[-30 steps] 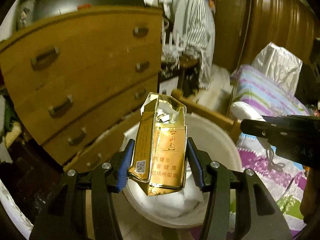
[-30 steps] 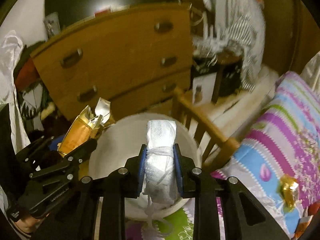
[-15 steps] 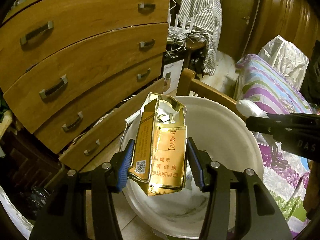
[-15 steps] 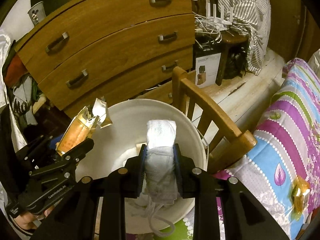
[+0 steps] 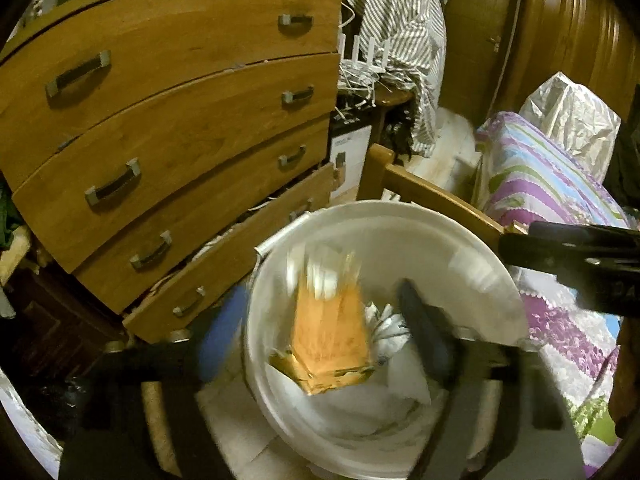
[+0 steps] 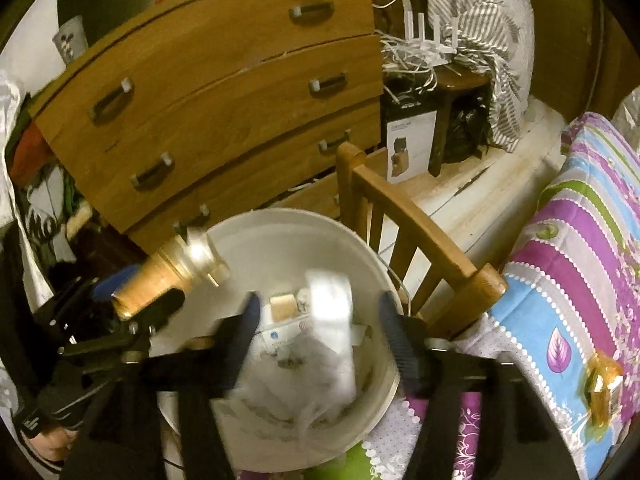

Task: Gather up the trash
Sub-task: 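Open both tools to drop the cigarette box and mask into the bucket, then move both open tools back toward the remaining trash on the bedspread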

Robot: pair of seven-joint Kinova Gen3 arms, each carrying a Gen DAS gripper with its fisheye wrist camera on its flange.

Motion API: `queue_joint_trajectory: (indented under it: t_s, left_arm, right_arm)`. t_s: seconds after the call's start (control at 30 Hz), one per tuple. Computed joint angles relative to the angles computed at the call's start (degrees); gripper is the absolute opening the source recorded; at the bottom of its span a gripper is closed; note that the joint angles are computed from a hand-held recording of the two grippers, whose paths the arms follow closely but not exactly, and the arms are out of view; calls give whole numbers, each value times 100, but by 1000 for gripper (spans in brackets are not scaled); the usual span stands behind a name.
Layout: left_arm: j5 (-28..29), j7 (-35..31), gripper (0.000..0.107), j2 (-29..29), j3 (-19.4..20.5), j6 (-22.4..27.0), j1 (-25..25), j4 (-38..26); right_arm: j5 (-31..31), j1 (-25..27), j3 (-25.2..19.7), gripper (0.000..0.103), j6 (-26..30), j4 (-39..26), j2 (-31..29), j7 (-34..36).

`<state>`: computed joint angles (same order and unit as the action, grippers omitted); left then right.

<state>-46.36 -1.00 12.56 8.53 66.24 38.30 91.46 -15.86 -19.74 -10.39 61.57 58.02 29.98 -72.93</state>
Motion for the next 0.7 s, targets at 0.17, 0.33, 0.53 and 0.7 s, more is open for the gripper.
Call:
queue_joint_trajectory:
  t_s: [0.17,0.33,0.53,0.7]
  left_arm:
    - [-44,34,79,-11,0,79,-4,-12]
    - [-33,6,79,-10,24,102,24,-42]
    - [-311,197,79,56,144,199,358,-209]
    - [-597,155,79,436,189,267,835,-737]
  right_arm:
    - [-127,124,-36,65,26,21,-51,90]
    - [-587,104,269,65,-301,502,-346,413]
    - [-1056,992,-212,65,-1353,2095,-1404,1161]
    - [-1984,1966,-228,65,-1930,3422,-2362,2245]
